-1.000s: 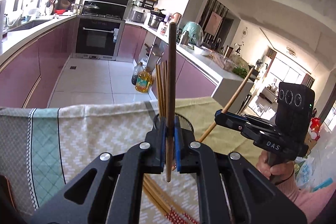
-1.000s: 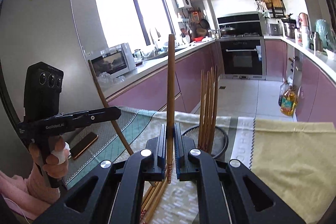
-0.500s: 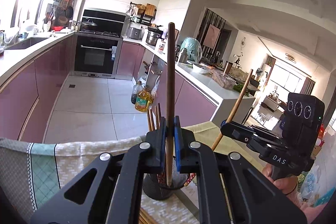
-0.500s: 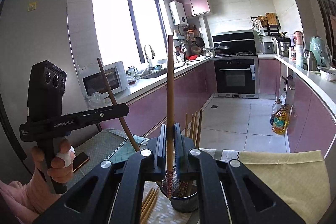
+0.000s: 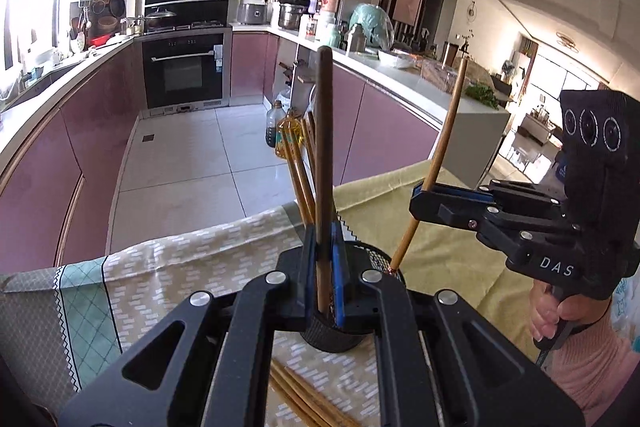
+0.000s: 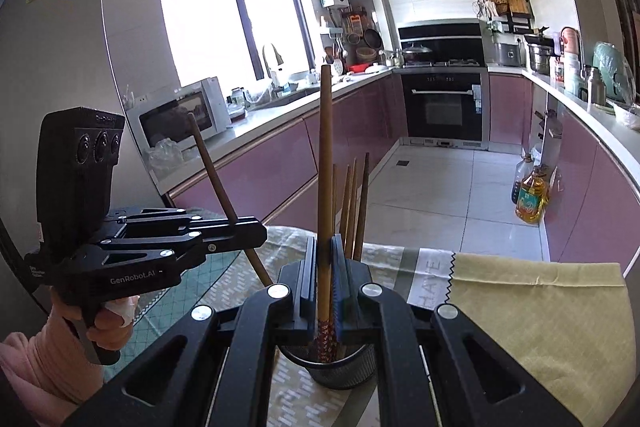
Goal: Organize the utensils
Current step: 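Carry both upright chopsticks over the mesh holder and lower them in, then open the right gripper to drop its chopstick in while the left gripper releases too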
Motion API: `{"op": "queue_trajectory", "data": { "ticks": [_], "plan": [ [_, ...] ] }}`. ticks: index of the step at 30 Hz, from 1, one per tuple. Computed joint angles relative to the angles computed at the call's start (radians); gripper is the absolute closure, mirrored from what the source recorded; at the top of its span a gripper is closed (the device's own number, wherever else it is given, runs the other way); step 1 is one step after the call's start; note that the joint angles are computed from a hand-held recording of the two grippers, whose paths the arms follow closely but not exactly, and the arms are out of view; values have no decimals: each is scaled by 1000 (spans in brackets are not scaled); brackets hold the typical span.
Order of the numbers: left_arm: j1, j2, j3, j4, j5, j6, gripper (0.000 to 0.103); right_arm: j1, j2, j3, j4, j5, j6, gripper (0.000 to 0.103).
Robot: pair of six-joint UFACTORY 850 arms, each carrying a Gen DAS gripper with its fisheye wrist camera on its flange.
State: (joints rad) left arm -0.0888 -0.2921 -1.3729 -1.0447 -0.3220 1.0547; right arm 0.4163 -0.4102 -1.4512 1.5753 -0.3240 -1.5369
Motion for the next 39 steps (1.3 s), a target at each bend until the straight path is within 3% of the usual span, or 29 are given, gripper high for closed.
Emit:
{"op": "queue_trajectory", "data": {
  "ticks": [3,7,18,24,26,32,34,39],
  "plan": [
    [3,-27,-26,77,-31,-60,95,0,-35,-39,-201,2,207,97],
    [2,-60,-61,174,-39,-150,95,-5,-78,-84,-350,-16,387,97],
    [-3,-146,-157,319,-64,-339,95,-2,-124,-134,-404,-8,483,94],
    [7,-129,-125,267,-43,-298,89,-7,-121,-123,-359,-5,446,93],
    [10,-112,-99,230,-24,-268,83,-7,-116,-112,-323,1,412,79],
    [22,-45,-1,34,21,-87,75,-8,-90,-66,-221,3,306,76],
    [25,-15,41,-49,40,-7,66,-6,-77,-49,-187,9,270,76],
    [36,55,134,-247,90,181,58,4,-5,49,20,-2,30,70]
  ]
}}
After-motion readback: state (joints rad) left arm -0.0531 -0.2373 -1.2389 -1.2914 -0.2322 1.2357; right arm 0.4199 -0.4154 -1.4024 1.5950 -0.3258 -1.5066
